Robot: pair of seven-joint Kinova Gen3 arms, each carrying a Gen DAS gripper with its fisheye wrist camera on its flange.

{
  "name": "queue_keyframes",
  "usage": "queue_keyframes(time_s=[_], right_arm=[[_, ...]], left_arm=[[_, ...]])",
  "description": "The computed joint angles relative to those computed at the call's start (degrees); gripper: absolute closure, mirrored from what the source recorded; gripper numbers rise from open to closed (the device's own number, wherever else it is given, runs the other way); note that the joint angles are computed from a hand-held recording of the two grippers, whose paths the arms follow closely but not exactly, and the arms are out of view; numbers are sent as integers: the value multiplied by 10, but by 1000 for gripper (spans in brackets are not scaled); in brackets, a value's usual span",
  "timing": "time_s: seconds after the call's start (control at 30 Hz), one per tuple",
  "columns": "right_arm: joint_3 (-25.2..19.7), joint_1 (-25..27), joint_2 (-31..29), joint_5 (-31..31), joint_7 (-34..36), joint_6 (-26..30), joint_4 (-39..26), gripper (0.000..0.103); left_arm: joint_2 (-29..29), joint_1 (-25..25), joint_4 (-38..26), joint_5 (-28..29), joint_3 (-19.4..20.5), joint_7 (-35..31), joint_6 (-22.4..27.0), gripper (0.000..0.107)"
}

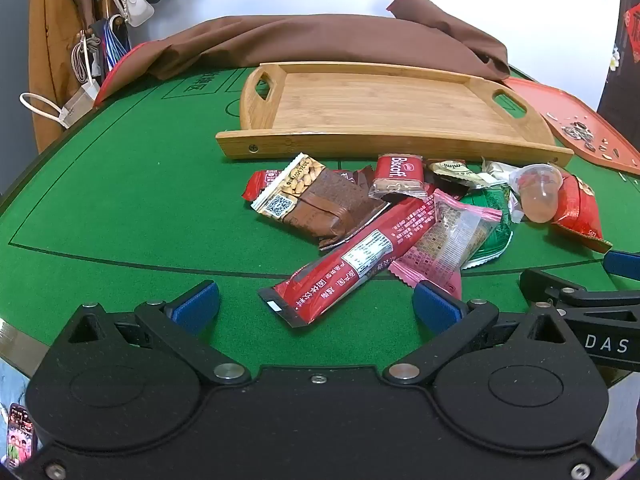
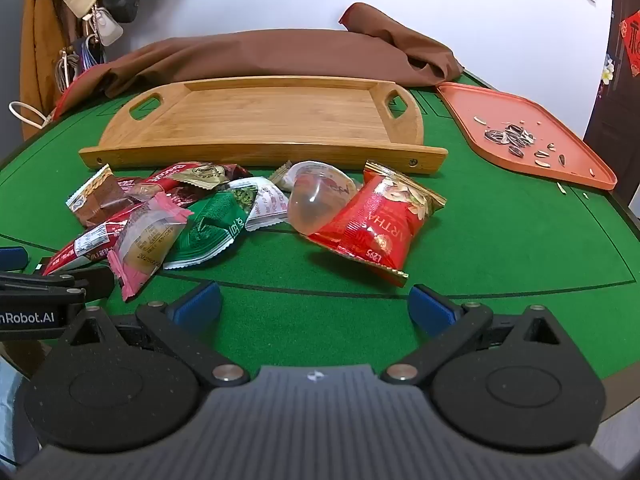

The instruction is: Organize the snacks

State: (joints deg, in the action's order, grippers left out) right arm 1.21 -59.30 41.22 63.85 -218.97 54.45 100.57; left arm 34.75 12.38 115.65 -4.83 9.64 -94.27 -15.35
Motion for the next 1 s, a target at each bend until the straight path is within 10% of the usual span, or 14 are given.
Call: queue_keyframes(time_s=[1.0], right_arm=[[1,0,0,-3,4,-1,-2,0]], left_arm=[[0,0,1,-2,0,2,-1,4]])
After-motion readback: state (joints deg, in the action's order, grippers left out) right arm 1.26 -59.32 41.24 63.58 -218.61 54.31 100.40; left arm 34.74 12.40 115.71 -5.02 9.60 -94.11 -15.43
